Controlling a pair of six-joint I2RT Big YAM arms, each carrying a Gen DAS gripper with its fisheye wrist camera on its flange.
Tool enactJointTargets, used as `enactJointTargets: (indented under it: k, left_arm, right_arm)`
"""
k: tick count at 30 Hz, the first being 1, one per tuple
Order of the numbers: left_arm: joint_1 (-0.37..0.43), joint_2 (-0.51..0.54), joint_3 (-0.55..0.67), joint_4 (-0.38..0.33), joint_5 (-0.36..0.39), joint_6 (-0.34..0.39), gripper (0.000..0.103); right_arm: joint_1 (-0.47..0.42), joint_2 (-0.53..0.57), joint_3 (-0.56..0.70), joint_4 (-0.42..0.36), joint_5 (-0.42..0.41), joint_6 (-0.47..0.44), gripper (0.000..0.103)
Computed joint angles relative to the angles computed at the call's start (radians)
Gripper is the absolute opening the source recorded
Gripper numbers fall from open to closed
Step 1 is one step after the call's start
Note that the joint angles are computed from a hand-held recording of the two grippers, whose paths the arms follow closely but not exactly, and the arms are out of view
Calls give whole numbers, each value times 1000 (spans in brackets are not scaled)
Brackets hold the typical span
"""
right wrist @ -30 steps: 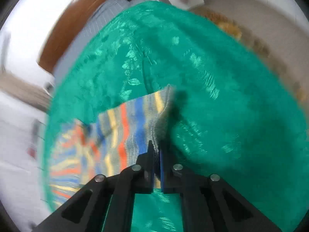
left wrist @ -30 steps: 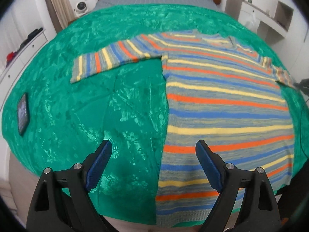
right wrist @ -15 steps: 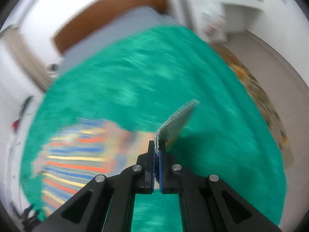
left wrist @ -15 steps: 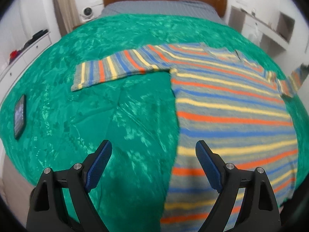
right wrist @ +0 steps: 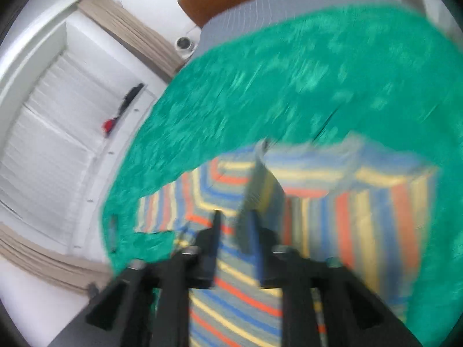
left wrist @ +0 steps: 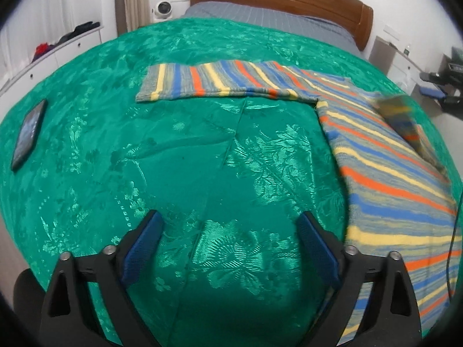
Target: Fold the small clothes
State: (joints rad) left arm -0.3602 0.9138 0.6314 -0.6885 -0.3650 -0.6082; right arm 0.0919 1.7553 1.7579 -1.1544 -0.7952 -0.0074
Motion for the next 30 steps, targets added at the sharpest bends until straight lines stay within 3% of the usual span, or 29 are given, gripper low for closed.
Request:
enactJointTargets:
  k: [2, 7, 11, 13, 16, 20, 22, 25, 26, 28, 30]
  left_arm:
    - [-4, 1, -2, 11, -2, 6, 100]
    - [-20, 26, 3, 11, -23, 11, 103]
    - [-21, 38, 5, 5, -25, 15, 102]
    - [-21, 39, 3, 3, -29, 15, 102]
    - [-26, 45, 4, 1, -41, 10, 103]
    - [-28, 46, 4, 3, -43, 6, 103]
    - [-25, 42, 0, 5, -41, 8, 103]
    - [-27, 37, -4, 7, -41, 10, 103]
    - [-26, 36, -5, 8, -40, 10, 103]
    - [-23, 33, -6, 8, -35, 13, 103]
    - [-21, 29, -7, 6, -29, 18, 103]
  right_arm:
    - [-26, -2, -37, 27, -42, 25, 37]
    - [-112, -7, -94, 40, 29, 67, 45]
    - [-147, 27, -121, -74, 209, 35, 45]
    - [-145, -25, -177, -21, 238, 7, 44]
    - [-70, -98, -208, 45, 268, -99, 44]
    - [100, -141, -214, 56, 275, -359, 44]
    - [179, -124, -205, 56, 340, -436, 44]
    - [244, -83, -208, 129, 494, -457, 43]
    - [249, -69, -207, 142, 531, -468, 38]
    - [255, -29, -189, 138, 595, -470, 3]
    - [237, -29, -176, 117, 536, -447, 3]
